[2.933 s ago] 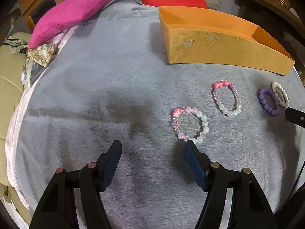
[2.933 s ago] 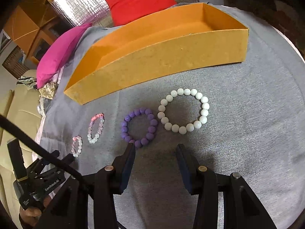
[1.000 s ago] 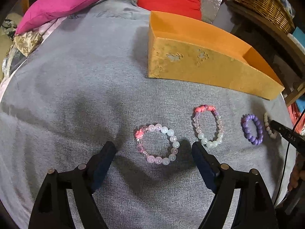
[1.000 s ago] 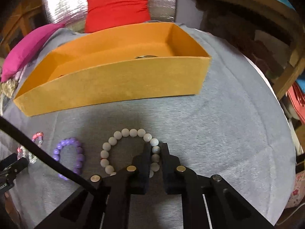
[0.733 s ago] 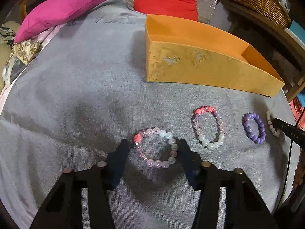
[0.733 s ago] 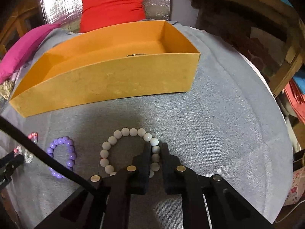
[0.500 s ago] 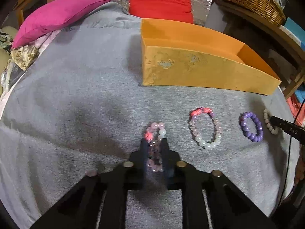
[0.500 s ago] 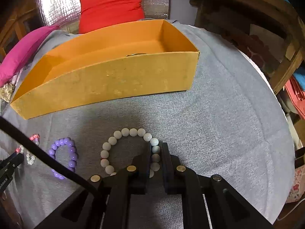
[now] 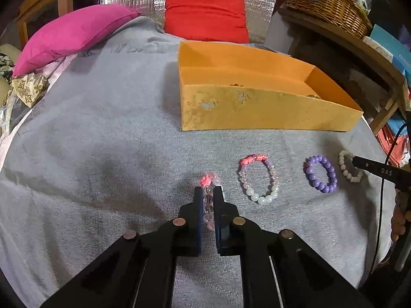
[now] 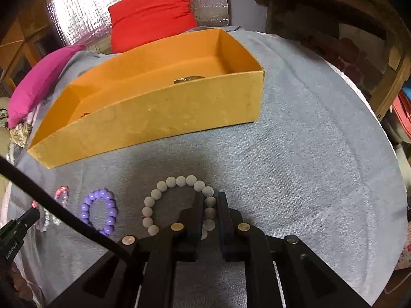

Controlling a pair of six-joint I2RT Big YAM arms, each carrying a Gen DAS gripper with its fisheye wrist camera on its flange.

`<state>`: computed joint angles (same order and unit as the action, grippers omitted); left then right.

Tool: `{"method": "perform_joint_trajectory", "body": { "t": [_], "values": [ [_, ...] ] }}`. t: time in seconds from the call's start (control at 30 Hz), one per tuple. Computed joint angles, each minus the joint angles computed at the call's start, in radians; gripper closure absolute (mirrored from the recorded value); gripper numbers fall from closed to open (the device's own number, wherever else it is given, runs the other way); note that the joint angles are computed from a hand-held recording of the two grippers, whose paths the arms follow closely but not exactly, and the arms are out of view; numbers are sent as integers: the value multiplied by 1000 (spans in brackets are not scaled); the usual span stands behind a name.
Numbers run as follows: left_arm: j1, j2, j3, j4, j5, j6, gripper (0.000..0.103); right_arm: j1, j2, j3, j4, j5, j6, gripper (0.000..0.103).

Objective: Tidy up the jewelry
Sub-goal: 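Lift pink-white bracelet with left gripper while right gripper lifts white bead bracelet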

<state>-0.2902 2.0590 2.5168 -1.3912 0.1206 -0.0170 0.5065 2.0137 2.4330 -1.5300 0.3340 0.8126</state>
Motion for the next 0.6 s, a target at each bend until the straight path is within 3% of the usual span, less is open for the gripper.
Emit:
{"method": "perform_joint_trajectory", "body": {
  "t": [0.4, 0.6],
  "values": [
    [-1, -58, -76, 59, 7, 3, 95, -15, -78, -128, 41, -32, -4, 91],
    [-1, -67, -87, 71, 7, 7, 95, -5, -64, -108, 24, -7, -39, 89]
  ]
}}
